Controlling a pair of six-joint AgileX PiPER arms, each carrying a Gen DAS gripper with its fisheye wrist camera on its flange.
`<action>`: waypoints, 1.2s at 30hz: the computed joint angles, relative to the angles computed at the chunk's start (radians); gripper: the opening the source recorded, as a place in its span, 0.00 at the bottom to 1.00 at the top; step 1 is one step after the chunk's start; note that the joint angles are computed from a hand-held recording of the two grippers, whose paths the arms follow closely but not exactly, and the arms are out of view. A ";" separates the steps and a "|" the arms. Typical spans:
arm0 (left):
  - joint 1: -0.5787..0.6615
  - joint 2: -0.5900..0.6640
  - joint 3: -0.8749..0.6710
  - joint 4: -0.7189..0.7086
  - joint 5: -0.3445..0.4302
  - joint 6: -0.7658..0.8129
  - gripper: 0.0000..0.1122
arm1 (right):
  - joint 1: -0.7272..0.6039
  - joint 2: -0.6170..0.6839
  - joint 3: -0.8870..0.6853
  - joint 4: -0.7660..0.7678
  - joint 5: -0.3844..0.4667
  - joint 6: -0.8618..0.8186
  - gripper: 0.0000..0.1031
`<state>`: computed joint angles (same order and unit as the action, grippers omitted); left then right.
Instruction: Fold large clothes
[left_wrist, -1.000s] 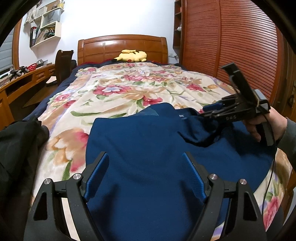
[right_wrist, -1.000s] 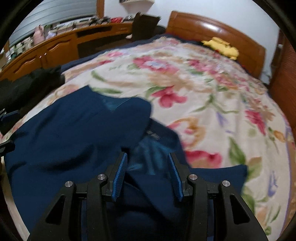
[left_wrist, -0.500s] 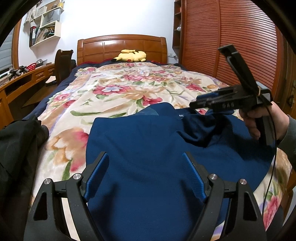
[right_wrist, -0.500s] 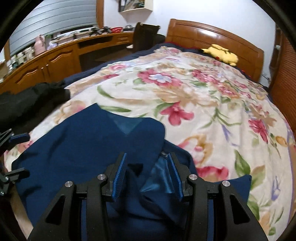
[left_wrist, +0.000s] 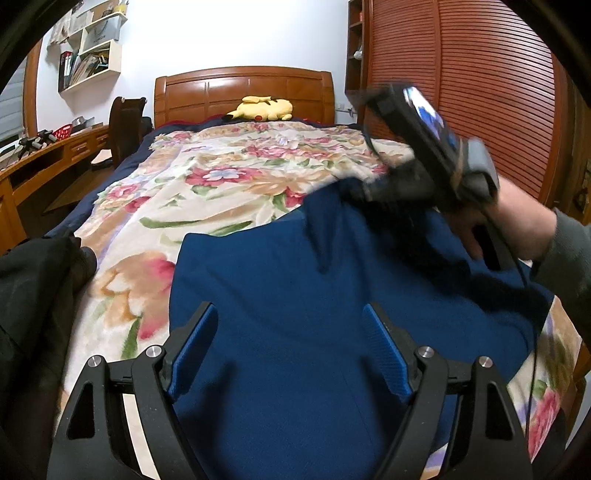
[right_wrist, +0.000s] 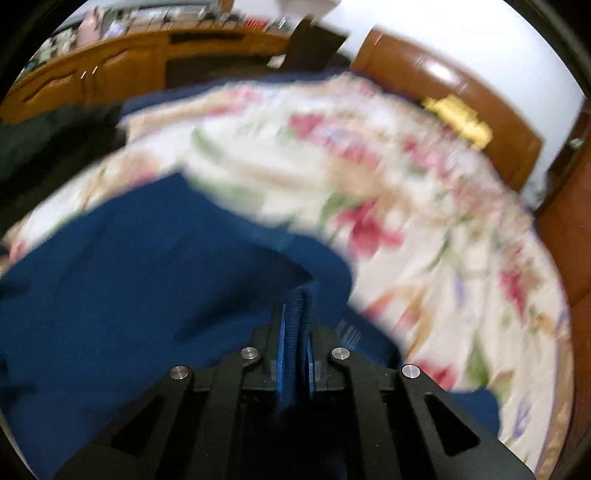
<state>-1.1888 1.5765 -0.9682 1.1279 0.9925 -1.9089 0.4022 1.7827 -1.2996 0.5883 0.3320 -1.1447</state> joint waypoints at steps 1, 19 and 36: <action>0.003 0.001 0.002 -0.002 -0.005 0.000 0.72 | 0.001 0.002 -0.012 0.092 -0.001 -0.071 0.08; -0.014 0.016 -0.013 -0.004 -0.003 -0.002 0.72 | -0.293 0.000 -0.117 0.174 0.073 -0.033 0.60; 0.021 0.045 -0.024 -0.034 -0.024 0.028 0.72 | -0.483 0.489 -0.666 -0.061 0.527 0.326 0.26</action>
